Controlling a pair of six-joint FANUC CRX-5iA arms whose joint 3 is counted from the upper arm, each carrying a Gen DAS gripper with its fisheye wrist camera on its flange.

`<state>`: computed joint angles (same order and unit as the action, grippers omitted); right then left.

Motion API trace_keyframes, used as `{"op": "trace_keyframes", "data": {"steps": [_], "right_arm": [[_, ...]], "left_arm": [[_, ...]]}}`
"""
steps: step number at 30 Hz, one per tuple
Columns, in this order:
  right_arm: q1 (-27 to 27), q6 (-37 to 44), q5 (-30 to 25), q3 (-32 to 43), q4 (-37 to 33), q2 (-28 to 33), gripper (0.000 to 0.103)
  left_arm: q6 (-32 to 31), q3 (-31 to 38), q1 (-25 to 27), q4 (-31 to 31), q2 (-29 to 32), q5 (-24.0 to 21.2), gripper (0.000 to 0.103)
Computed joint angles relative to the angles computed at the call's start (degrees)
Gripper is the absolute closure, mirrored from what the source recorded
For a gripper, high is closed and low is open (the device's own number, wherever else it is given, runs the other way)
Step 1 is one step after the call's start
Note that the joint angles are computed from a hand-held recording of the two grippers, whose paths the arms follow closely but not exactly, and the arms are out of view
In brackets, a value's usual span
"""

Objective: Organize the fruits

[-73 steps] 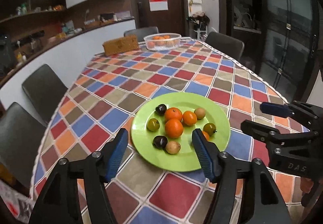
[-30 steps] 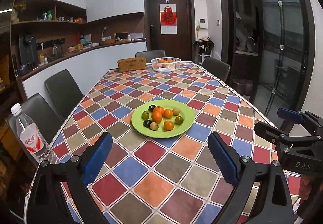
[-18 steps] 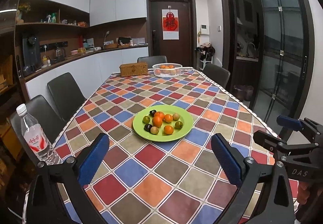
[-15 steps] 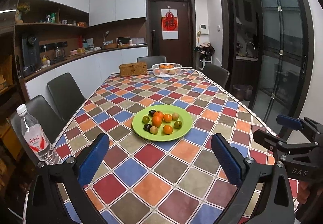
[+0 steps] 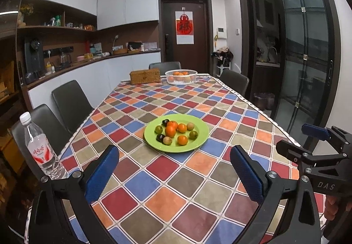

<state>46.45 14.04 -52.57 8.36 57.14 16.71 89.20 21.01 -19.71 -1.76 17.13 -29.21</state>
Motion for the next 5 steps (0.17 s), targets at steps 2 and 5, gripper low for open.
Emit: {"op": "trace_keyframes", "data": {"steps": [2,5], "right_arm": [[0.1,0.0,-0.2,0.0,0.0,0.0,0.017],[0.1,-0.2,-0.2,-0.2,0.3,0.0,0.017]], "left_arm": [[0.8,-0.1,-0.1,-1.0,-0.3,0.2,0.0],[1.3,-0.4,-0.1,-1.3,-0.5,0.3,0.0]]}}
